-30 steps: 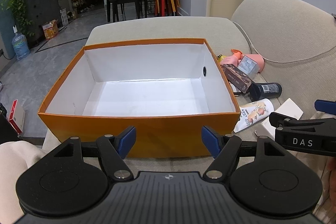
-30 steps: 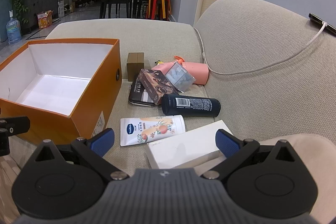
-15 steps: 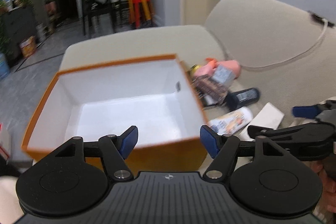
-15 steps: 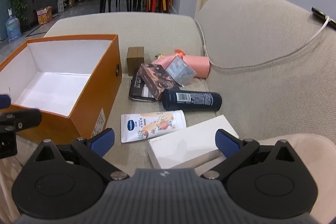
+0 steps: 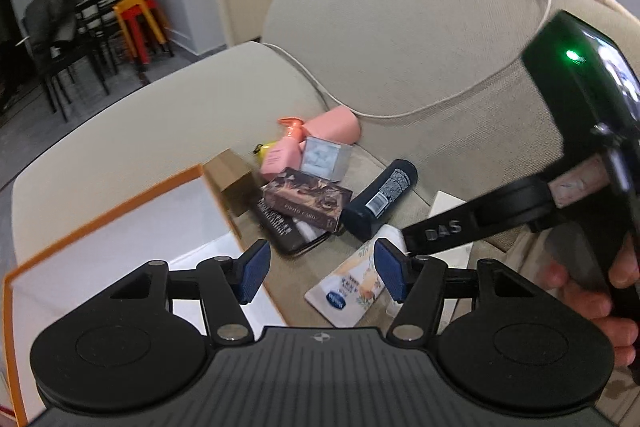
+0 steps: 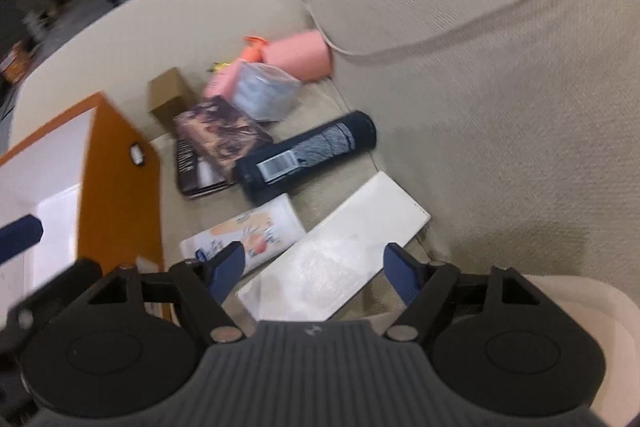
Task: Organize rigid objects
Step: 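Grasp the dark blue spray can with the left gripper while the right grasps the white box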
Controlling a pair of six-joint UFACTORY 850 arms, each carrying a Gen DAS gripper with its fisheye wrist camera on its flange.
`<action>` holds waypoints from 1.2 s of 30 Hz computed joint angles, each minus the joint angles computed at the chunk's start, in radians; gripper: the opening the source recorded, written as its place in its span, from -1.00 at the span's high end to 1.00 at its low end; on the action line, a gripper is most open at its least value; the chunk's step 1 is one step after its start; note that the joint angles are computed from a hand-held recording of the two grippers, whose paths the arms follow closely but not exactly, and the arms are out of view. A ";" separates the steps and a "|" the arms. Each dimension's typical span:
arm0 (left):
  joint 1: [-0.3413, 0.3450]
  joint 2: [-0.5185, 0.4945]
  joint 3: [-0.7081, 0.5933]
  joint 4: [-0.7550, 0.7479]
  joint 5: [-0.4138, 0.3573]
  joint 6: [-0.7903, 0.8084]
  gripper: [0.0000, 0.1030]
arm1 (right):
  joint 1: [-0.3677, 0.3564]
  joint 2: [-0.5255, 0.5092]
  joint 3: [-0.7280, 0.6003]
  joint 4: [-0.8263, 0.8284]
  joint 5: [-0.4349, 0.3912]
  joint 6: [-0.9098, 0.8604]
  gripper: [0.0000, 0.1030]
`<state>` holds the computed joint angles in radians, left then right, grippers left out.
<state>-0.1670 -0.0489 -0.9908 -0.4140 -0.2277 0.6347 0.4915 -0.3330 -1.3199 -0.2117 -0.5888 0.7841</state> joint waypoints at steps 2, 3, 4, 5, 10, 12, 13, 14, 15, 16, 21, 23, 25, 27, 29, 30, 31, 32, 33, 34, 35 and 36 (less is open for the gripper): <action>-0.003 -0.031 -0.033 0.032 -0.020 -0.018 -0.33 | -0.018 -0.031 -0.039 0.087 -0.020 -0.033 -0.62; -0.002 -0.047 -0.049 0.028 -0.032 -0.005 -0.33 | -0.035 -0.053 -0.063 0.159 -0.038 -0.062 -0.70; 0.002 -0.059 -0.062 0.011 -0.047 0.020 -0.33 | -0.051 -0.076 -0.088 0.209 -0.065 -0.063 -0.71; 0.003 -0.070 -0.073 0.009 -0.058 0.028 -0.33 | -0.065 -0.098 -0.111 0.244 -0.089 -0.054 -0.71; 0.001 -0.146 -0.150 0.055 -0.112 0.008 -0.33 | -0.115 -0.163 -0.178 0.341 -0.164 0.017 -0.68; -0.002 -0.176 -0.177 0.079 -0.126 -0.001 -0.33 | -0.136 -0.191 -0.194 0.383 -0.186 0.031 -0.68; -0.004 -0.190 -0.194 0.087 -0.135 -0.003 -0.33 | -0.145 -0.202 -0.201 0.397 -0.197 0.039 -0.68; -0.005 -0.203 -0.206 0.090 -0.143 -0.001 -0.33 | -0.150 -0.210 -0.207 0.402 -0.207 0.047 -0.69; -0.007 -0.219 -0.220 0.099 -0.153 -0.007 -0.33 | -0.155 -0.216 -0.212 0.409 -0.212 0.046 -0.73; -0.007 -0.231 -0.234 0.104 -0.167 -0.010 -0.33 | -0.160 -0.224 -0.218 0.414 -0.217 0.044 -0.76; -0.014 -0.292 -0.294 0.097 -0.226 0.020 -0.33 | -0.185 -0.233 -0.193 0.478 -0.217 -0.001 -0.34; -0.018 -0.316 -0.320 0.114 -0.248 0.014 -0.33 | -0.190 -0.221 -0.176 0.505 -0.188 -0.036 -0.12; -0.019 -0.338 -0.347 0.122 -0.275 0.013 -0.32 | -0.191 -0.193 -0.142 0.563 -0.121 -0.119 0.30; -0.018 -0.362 -0.377 0.127 -0.305 0.012 -0.32 | -0.187 -0.177 -0.124 0.627 -0.073 -0.244 0.39; -0.017 -0.384 -0.405 0.139 -0.327 -0.003 -0.32 | -0.178 -0.174 -0.126 0.594 -0.060 -0.245 0.41; -0.016 -0.395 -0.420 0.142 -0.339 -0.006 -0.32 | -0.177 -0.167 -0.121 0.595 -0.043 -0.252 0.41; -0.015 -0.403 -0.432 0.138 -0.352 -0.003 -0.32 | -0.179 -0.161 -0.115 0.601 -0.026 -0.267 0.41; -0.014 -0.413 -0.445 0.130 -0.364 0.004 -0.30 | -0.180 -0.154 -0.110 0.595 -0.008 -0.274 0.41; -0.013 -0.422 -0.457 0.122 -0.372 0.011 -0.29 | -0.178 -0.151 -0.113 0.568 0.005 -0.263 0.42; -0.014 -0.431 -0.469 0.116 -0.378 0.019 -0.28 | -0.175 -0.152 -0.124 0.516 0.008 -0.230 0.43; -0.017 -0.440 -0.481 0.114 -0.383 0.029 -0.28 | -0.168 -0.152 -0.137 0.438 -0.003 -0.176 0.43; -0.021 -0.448 -0.491 0.112 -0.384 0.041 -0.28 | -0.165 -0.154 -0.148 0.381 -0.019 -0.132 0.42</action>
<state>-0.1881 -0.4970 -1.4813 -0.3018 -0.6117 0.6752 0.3269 -0.4872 -1.4682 0.1689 -0.6075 0.6519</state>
